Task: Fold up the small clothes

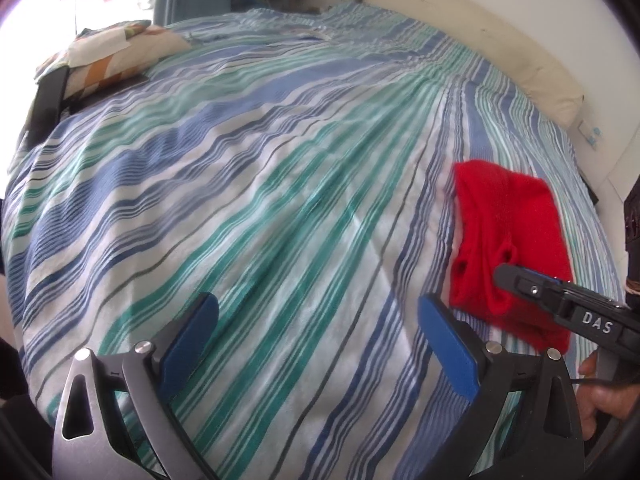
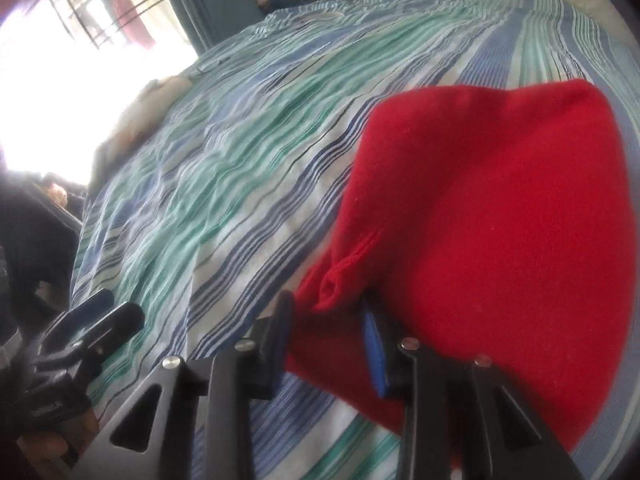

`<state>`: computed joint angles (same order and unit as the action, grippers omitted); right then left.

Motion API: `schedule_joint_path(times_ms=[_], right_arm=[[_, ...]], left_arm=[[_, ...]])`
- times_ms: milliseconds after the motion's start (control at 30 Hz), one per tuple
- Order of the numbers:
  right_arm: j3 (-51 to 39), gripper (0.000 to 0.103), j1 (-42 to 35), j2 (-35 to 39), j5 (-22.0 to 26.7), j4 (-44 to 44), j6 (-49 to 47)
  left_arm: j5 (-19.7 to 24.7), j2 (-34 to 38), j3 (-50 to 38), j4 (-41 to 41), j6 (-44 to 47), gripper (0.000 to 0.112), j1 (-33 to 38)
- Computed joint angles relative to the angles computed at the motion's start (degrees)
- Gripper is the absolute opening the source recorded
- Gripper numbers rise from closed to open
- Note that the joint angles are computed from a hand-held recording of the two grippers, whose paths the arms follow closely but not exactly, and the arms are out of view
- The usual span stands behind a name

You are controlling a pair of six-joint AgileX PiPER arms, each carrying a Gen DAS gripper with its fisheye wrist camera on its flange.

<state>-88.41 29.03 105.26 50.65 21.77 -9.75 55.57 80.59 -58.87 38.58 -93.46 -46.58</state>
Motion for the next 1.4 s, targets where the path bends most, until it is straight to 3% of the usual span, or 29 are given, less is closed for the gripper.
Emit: schedule_joint_path(times_ms=[200, 300, 467, 533, 633, 767, 833, 900, 1067, 1133, 1233, 1333, 1400], right_arm=[[8.8, 0.035, -9.4, -14.8, 2.9, 7.9, -10.1], [13.1, 0.035, -13.5, -17.7, 2.9, 5.7, -9.9], [19.9, 0.033, -13.1, -13.4, -1.9, 4.2, -7.9], [23.2, 0.034, -10.8, -15.6, -6.9, 1.9, -6.0], [25.9, 0.038, -11.3, -20.2, -6.9, 4.7, -7.0], [31.3, 0.046, -17.2, -28.9, -2.8, 11.2, -15.5], [32.2, 0.056, -21.9, -31.5, 0.7, 12.6, -19.0], [31.2, 0.066, -27.2, -32.0, 4.0, 13.5, -22.1], [22.4, 0.079, -37.6, -23.5, 8.2, 19.0, -23.5], [18.0, 0.082, -38.8, -17.7, 8.6, 22.3, -21.7], [11.2, 0.082, -37.7, -8.4, 8.4, 28.0, -19.4], [6.2, 0.082, -34.8, 0.1, 8.1, 35.7, -18.3], [2.9, 0.082, -31.9, 5.8, 9.3, 37.8, -15.8]], left_arm=[[-0.4, -0.1, -0.1, 0.5, -0.7, 0.100, -0.4], [-0.1, 1.3, -1.0, 1.1, -0.4, 0.100, -1.4], [4.0, 3.1, -3.1, 3.6, 0.9, 0.100, -6.2], [5.8, 2.8, -4.2, 3.9, 1.4, 0.100, -8.2], [4.5, 2.6, -7.9, 4.3, 2.8, 0.100, -9.7], [-3.3, 9.4, -21.1, -7.1, 23.4, 0.101, -3.9], [-3.1, 16.4, -30.5, -14.0, 34.8, 0.101, -0.2], [0.1, 22.8, -40.0, -21.0, 45.7, 0.101, 4.9], [4.4, 34.1, -50.9, -36.8, 59.5, 0.100, 15.9], [4.9, 36.0, -52.0, -38.2, 61.2, 0.100, 17.4], [3.1, 37.2, -52.0, -40.4, 62.9, 0.101, 18.7], [3.3, 40.3, -53.2, -49.6, 67.8, 0.102, 20.8], [2.4, 40.9, -52.9, -48.9, 67.0, 0.100, 19.6]])
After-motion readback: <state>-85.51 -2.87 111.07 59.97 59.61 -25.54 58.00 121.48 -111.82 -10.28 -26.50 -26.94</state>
